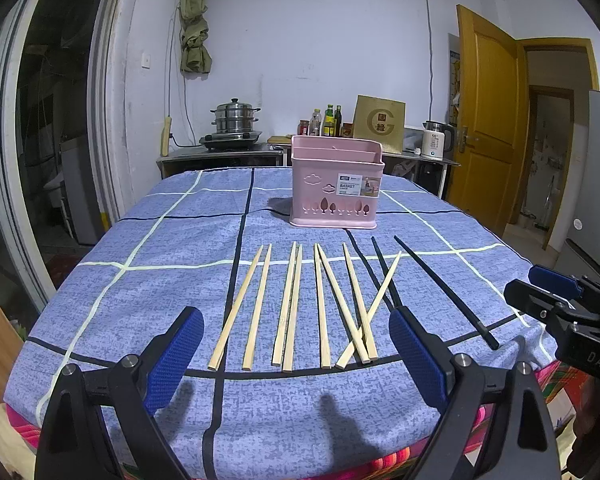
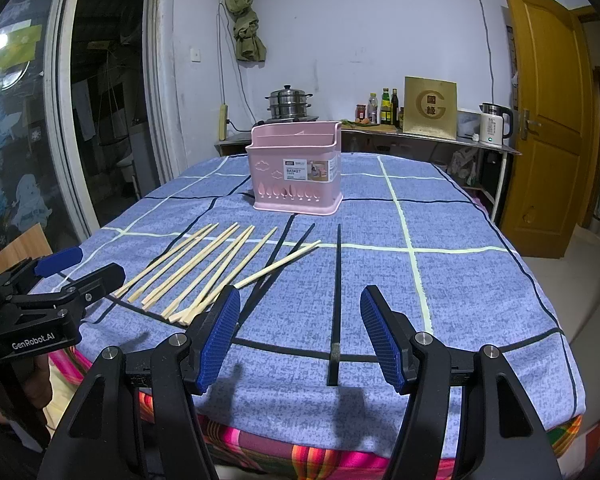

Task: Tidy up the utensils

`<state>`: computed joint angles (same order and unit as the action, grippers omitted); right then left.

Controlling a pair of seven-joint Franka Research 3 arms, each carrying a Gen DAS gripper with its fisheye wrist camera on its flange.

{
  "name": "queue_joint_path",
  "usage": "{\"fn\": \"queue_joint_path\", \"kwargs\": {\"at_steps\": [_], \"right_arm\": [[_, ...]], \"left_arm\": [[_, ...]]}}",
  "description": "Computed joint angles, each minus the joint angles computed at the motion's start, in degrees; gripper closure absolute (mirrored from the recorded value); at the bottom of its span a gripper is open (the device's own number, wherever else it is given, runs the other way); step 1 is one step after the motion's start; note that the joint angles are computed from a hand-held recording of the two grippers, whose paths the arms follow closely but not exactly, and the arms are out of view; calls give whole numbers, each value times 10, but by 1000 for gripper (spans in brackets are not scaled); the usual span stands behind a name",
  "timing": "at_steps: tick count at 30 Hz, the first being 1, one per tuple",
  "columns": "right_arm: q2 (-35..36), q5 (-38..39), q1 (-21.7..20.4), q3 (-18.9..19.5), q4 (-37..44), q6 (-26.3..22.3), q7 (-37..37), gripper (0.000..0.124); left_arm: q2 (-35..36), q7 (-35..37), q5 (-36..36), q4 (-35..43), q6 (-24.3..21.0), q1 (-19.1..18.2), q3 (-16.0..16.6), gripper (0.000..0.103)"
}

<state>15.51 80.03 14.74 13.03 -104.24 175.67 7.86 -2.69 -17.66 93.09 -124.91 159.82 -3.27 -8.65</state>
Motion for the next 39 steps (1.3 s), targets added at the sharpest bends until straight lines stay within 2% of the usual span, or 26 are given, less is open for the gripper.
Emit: {"fn": "queue_joint_path", "kwargs": {"at_steps": [12, 20, 23, 26, 28, 30, 33, 35, 39], "right_arm": [[0, -7, 1, -1, -1, 0, 7, 61], [20, -67, 3, 1, 16, 0, 59, 61], [34, -118, 5, -1, 30, -7, 105, 61], [50, -167, 2, 4, 47, -15, 145, 61], [61, -201, 2, 5, 59, -24, 174, 61], [78, -250, 9, -5, 81, -40, 220, 61], [103, -299, 9, -4, 113, -60, 264, 61], [120, -339, 14, -11, 136, -77, 304, 62], [162, -432, 36, -39, 201, -121, 398, 75]], "left_arm": [[0, 5, -5, -2, 6, 2, 2, 8], [19, 46, -34, 14, 37, 13, 13, 9], [32, 102, -77, 25, 37, 17, 17, 9], [47, 145, -108, 36, 62, 26, 27, 9], [59, 200, -157, 46, 68, 30, 32, 10], [71, 250, -200, 56, 73, 34, 38, 18], [89, 323, -278, 71, 74, 40, 45, 18], [105, 406, -358, 80, 88, 49, 46, 18], [137, 575, -520, 107, 74, 64, 32, 20]]}}
